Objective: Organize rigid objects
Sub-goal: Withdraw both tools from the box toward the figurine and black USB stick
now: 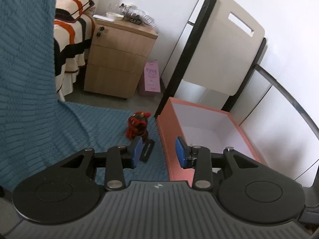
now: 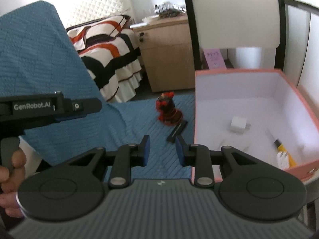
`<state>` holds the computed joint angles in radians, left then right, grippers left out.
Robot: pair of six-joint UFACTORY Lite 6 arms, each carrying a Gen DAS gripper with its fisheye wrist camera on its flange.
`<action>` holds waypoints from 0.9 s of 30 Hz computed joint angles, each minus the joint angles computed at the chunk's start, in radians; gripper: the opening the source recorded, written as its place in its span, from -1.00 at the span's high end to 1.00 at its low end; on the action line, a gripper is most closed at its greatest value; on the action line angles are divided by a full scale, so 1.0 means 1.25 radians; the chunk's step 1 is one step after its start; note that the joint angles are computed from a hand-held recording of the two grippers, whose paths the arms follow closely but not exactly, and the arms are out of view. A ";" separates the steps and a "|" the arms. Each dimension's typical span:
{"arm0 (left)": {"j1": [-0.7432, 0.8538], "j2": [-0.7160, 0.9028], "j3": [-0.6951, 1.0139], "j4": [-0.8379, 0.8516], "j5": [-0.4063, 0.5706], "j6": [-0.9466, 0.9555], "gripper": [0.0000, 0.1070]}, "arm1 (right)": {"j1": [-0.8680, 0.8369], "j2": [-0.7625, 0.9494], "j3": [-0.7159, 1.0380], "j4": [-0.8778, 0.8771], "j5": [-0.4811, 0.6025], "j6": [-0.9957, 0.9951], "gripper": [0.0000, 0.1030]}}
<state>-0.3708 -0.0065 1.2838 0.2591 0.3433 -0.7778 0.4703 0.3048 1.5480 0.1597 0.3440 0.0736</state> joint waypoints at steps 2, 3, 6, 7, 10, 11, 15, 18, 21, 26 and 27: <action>0.010 -0.018 -0.031 -0.017 -0.008 0.016 0.20 | 0.016 -0.008 -0.024 -0.038 -0.008 0.041 0.38; 0.014 -0.026 -0.044 -0.022 -0.010 0.021 0.20 | 0.022 -0.014 -0.038 -0.057 -0.014 0.061 0.38; 0.025 -0.052 -0.087 -0.059 -0.022 0.066 0.20 | 0.039 -0.020 -0.066 -0.135 -0.030 0.153 0.38; 0.027 -0.058 -0.099 -0.064 -0.020 0.072 0.20 | 0.045 -0.020 -0.069 -0.171 -0.029 0.193 0.38; 0.027 -0.076 -0.122 -0.083 -0.015 0.098 0.20 | 0.058 -0.033 -0.096 -0.209 -0.036 0.258 0.38; 0.026 -0.080 -0.125 -0.083 -0.010 0.099 0.20 | 0.064 -0.038 -0.106 -0.236 -0.040 0.291 0.38; 0.041 -0.083 -0.125 -0.102 0.001 0.120 0.20 | 0.086 -0.039 -0.121 -0.323 -0.048 0.386 0.38; 0.055 -0.071 -0.103 -0.124 0.013 0.172 0.20 | 0.093 -0.041 -0.130 -0.352 -0.050 0.425 0.38; 0.061 -0.061 -0.089 -0.144 0.019 0.202 0.20 | 0.098 -0.037 -0.129 -0.390 -0.047 0.462 0.38; 0.085 -0.040 -0.103 -0.212 -0.018 0.279 0.20 | 0.110 -0.012 -0.105 -0.463 -0.033 0.542 0.37; 0.094 -0.031 -0.105 -0.234 -0.029 0.305 0.20 | 0.113 -0.003 -0.097 -0.484 -0.029 0.562 0.36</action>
<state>-0.2536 -0.0452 1.1528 -0.0336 0.3077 -0.3959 0.6122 0.3014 1.4264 -0.4455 0.3077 0.7758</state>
